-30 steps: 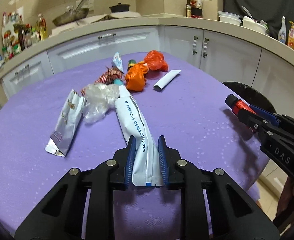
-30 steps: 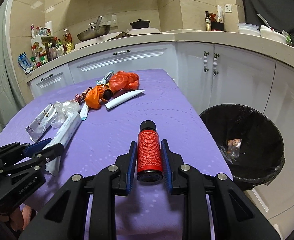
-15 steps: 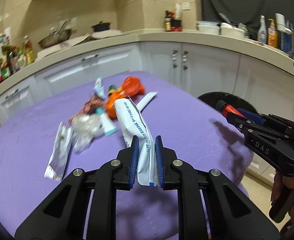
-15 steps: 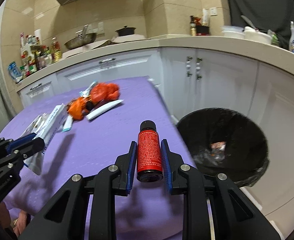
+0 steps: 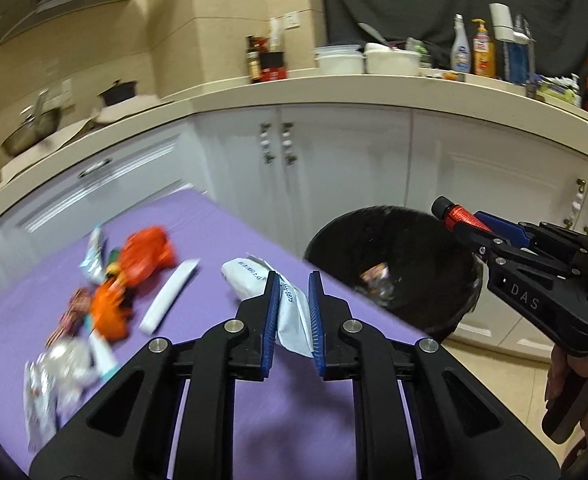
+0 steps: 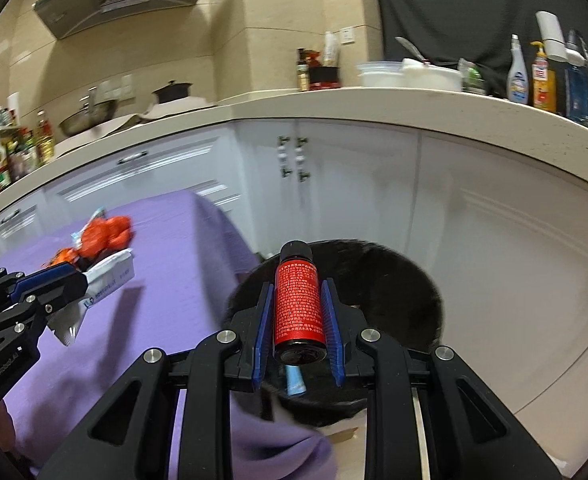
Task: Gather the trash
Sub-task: 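Carry the red cylinder and white tube to the bin and release both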
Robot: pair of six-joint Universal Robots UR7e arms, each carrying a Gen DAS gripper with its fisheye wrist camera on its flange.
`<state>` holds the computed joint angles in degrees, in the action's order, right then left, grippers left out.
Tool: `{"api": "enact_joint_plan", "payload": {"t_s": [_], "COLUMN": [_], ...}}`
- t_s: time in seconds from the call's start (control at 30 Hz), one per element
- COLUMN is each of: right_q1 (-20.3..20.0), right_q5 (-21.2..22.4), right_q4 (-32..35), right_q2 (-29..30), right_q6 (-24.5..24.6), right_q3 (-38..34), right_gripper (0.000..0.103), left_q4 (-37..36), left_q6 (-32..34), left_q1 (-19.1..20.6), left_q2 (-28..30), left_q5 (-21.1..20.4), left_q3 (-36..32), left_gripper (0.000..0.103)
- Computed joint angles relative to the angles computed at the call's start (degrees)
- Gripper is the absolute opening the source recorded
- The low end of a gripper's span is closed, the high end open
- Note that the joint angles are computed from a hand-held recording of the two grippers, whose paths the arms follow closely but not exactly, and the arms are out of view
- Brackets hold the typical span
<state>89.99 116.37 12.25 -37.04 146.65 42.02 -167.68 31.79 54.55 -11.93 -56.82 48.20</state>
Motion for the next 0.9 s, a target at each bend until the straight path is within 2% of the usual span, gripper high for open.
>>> {"api": "enact_joint_plan", "payload": {"t_s": [0.27,0.37,0.9], "right_q1": [-1.75,-2.3,-2.99], "right_q5": [0.37,0.17,-1.33], "right_q4": [2.83,4.21,7.84], "right_q2": [2.33,3.12,5.32], "right_q6": [1.69,2.73,3.63], "right_q3": [-6.26,-8.1,-12.23], "right_gripper": [0.025,0.025,0.025], "left_q4": [8.91,10.72,4.58], "left_q6": [4.54,4.78,3.47], "left_q1": [-0.21,-0.24,0.09], "left_q2": [11.63,13.79,10.09], "left_q5": [-2.29,-2.38,-1.18], "left_q3": [-20.41,-24.39,-17.7], "left_gripper": [0.006,0.005,0.004]}}
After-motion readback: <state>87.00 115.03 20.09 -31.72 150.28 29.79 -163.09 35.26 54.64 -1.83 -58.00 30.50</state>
